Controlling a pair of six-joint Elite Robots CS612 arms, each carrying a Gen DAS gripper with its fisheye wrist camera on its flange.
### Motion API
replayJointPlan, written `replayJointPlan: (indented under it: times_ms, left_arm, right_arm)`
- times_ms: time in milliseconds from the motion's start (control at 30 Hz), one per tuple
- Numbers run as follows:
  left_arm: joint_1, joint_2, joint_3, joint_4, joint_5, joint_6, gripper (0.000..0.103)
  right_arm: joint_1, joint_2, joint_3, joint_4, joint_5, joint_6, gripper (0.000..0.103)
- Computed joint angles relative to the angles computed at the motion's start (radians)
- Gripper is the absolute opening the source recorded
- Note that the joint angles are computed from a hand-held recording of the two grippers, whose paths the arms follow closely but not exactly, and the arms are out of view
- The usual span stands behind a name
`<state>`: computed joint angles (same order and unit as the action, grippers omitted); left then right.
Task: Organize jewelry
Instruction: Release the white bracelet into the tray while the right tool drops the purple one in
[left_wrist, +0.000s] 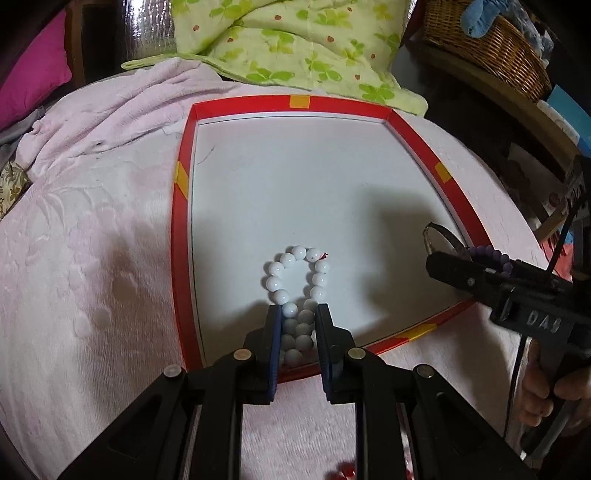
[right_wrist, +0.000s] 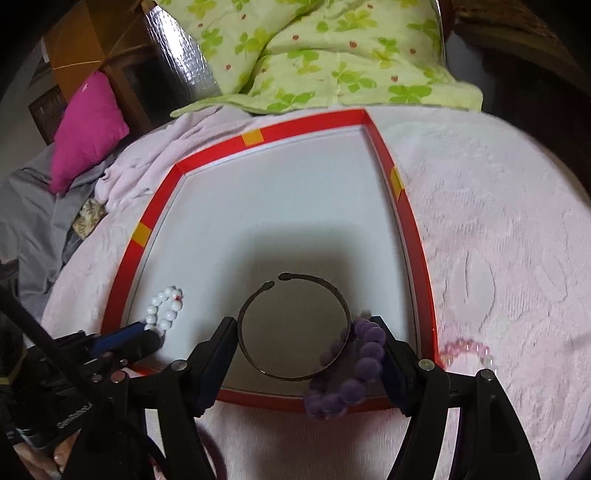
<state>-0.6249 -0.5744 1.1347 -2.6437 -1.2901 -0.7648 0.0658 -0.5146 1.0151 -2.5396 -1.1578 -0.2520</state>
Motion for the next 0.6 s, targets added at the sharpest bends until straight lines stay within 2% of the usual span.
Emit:
replayJointPlan:
  times_ms: [233, 367, 500, 600]
  left_arm:
    - [-0.008, -0.022, 0.036, -0.012, -0.043, 0.011, 0.017]
    - [-0.016, -0.039, 0.062, -0.014, -0.029, 0.034, 0.019]
    - [-0.012, -0.041, 0.067, 0.012, -0.004, -0.001, 0.018]
    - [-0.014, -0.043, 0.07, 0.007, 0.001, -0.006, 0.018]
  right_arm:
    - [-0.031, -0.008, -0.02, 0.162, 0.109, 0.041, 0.074]
    - [-0.041, -0.022, -0.009, 0.233, 0.142, 0.038, 0.074]
    - [-0.052, -0.025, -0.006, 0.264, 0.201, 0.043, 0.074]
    - [-0.062, -0.032, 0.008, 0.246, 0.24, 0.075, 0.074]
